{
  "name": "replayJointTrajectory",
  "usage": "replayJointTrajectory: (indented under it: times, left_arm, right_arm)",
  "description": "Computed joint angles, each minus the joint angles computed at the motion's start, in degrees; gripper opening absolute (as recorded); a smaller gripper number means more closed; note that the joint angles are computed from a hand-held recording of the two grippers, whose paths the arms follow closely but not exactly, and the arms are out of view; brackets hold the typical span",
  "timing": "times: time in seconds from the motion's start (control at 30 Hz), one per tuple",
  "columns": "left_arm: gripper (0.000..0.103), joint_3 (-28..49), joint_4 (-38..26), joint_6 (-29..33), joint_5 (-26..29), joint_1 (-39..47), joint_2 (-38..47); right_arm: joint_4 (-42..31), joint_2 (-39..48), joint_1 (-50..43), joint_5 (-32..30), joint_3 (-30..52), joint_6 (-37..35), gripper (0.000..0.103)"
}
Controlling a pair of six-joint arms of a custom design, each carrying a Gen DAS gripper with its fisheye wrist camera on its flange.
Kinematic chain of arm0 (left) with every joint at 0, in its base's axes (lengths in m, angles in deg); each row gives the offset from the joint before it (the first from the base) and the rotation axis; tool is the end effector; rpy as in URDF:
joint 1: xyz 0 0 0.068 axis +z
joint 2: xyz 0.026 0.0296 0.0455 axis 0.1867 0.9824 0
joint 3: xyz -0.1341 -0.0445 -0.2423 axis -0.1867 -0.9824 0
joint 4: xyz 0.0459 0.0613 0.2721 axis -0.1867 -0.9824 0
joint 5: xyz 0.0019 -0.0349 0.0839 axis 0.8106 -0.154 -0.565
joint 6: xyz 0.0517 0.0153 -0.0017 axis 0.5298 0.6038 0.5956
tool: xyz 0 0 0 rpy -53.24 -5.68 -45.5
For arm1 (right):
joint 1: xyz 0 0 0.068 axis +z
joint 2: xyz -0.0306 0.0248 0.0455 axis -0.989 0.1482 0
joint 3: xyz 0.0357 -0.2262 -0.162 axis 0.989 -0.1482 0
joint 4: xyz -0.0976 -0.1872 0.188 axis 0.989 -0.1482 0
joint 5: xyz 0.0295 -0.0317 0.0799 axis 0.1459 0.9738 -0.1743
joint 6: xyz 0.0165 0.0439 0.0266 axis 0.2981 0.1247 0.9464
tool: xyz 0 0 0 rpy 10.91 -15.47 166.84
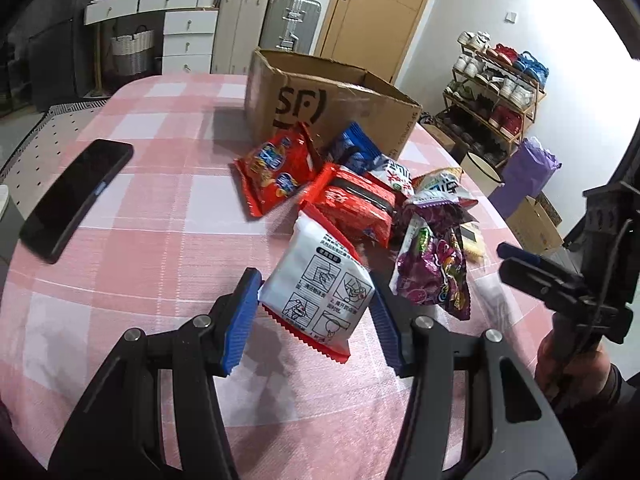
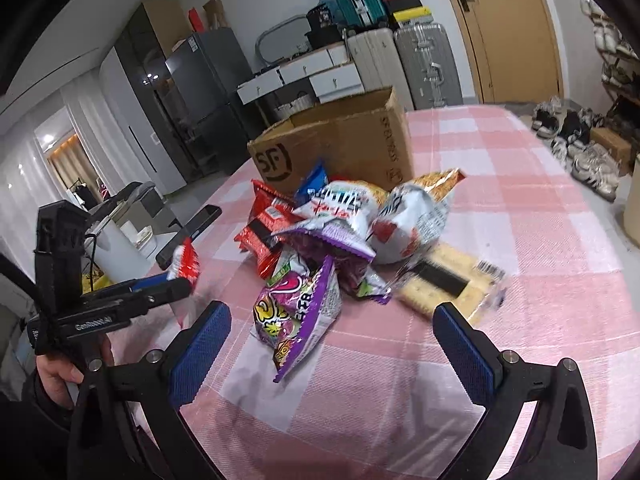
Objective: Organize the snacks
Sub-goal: 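Grasp the purple candy bag with the right tool while the left tool holds the white packet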
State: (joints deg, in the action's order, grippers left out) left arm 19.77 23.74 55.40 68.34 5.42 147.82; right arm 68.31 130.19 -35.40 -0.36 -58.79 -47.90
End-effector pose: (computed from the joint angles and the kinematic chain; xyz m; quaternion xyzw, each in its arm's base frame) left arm 0.2567 -0.0388 0.1102 0.1462 0.9058 -0.2040 0.3415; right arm 0.2060 0.2001 0.0974 0.0120 0.9021 0.1926 0.3860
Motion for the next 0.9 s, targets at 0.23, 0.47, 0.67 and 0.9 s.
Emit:
replayJointTrajectory:
  times: [0.23,0.47,0.67,0.9]
  left_arm:
    - [0.051,0.18,-2.4,1.76,2.0,4.31,-1.0]
    - [0.052,0.9,-3.68,1.79,4.83,7.73,-0.21]
    - [0.052,1.42,-5.03,2.96,6.55,10.57,0.81]
    - [0.052,1.52,-5.82,3.62,8.63,14.02,1.43]
  right_arm:
    - [0.69,5.99,-1.3,-3.89,4.11,-0.19,0.103]
    - [0.58,10.33,-2.18,-7.58,7.89,-0.44,0.103]
    - [-1.0,13.5,-2.16,-8.97,11.57,-0.46,0.102]
    - [-5.77,17.55,-2.01,-10.29,17.64,-0.82,0.087]
